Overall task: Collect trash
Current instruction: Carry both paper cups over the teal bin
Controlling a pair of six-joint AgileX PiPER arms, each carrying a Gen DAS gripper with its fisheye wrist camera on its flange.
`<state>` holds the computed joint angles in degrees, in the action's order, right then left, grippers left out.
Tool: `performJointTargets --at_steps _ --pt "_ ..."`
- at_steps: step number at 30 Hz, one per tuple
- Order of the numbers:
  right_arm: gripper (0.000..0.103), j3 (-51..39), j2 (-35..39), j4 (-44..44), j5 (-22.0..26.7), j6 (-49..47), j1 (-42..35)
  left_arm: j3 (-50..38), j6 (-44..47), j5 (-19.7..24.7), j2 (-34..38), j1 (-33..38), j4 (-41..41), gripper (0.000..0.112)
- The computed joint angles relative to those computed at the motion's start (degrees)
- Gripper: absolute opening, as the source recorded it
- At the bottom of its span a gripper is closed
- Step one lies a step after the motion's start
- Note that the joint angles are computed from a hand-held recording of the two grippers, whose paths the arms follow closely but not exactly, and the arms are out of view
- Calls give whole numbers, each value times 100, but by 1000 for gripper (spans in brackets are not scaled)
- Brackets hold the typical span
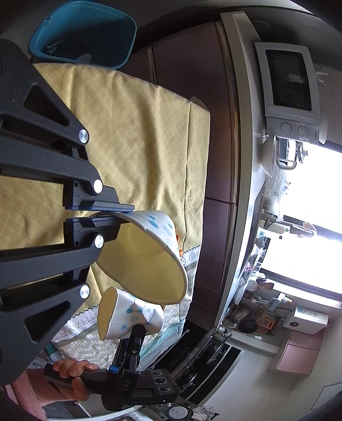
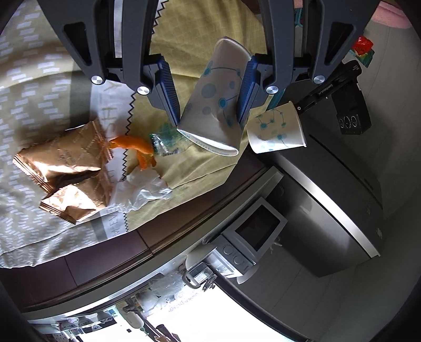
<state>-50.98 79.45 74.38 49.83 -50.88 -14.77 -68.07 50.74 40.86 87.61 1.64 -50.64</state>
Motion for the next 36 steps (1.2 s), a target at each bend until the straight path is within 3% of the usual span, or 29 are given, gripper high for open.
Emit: performJointTargets --at_steps 18,36 --pt "42 -1514 1381 -55 -533 424 1958 230 515 393 -300 1894 -290 3" --pt "42 -3700 2678 -1089 -464 1571 3206 68 655 461 62 3257 -276 3"
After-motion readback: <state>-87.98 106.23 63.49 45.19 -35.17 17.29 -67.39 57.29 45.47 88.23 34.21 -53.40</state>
